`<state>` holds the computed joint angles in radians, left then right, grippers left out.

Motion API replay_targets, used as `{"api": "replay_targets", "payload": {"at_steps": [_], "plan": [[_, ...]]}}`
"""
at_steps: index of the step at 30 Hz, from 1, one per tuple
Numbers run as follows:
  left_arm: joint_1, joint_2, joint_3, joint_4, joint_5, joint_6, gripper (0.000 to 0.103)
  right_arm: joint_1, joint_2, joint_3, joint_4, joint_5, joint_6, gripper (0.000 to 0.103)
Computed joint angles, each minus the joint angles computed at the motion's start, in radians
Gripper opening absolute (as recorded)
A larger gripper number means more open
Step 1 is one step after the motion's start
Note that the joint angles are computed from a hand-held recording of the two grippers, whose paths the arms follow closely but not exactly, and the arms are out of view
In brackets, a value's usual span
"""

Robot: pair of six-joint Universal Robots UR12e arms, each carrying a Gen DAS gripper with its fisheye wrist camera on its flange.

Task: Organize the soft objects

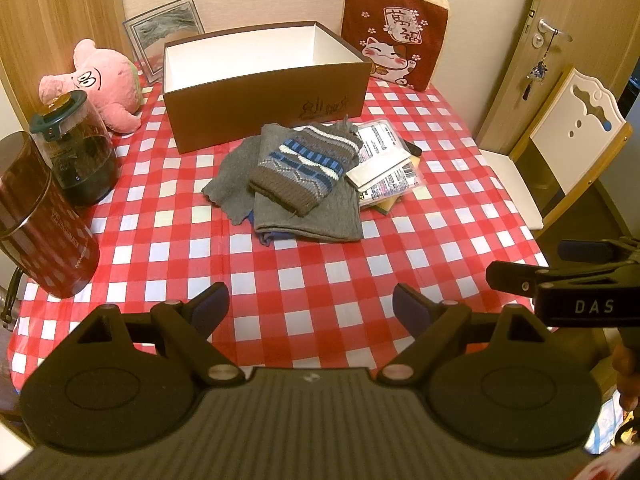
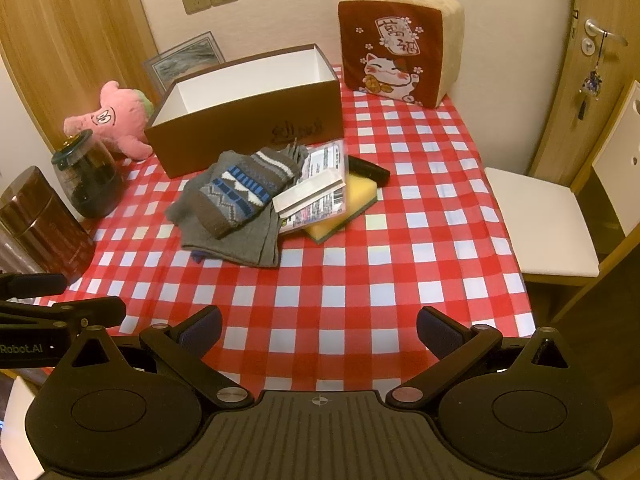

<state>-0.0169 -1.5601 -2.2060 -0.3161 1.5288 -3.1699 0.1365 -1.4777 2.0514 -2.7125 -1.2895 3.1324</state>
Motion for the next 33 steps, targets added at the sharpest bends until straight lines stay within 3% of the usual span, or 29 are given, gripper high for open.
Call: {"api": "replay_targets", "payload": {"at_steps": [33], "plan": [[0.005,0.001,-0.001,-0.002,-0.007,0.004,0.088,-0.005,0.007,-0.001,-0.008,0.000,-0.005,0.103]]}}
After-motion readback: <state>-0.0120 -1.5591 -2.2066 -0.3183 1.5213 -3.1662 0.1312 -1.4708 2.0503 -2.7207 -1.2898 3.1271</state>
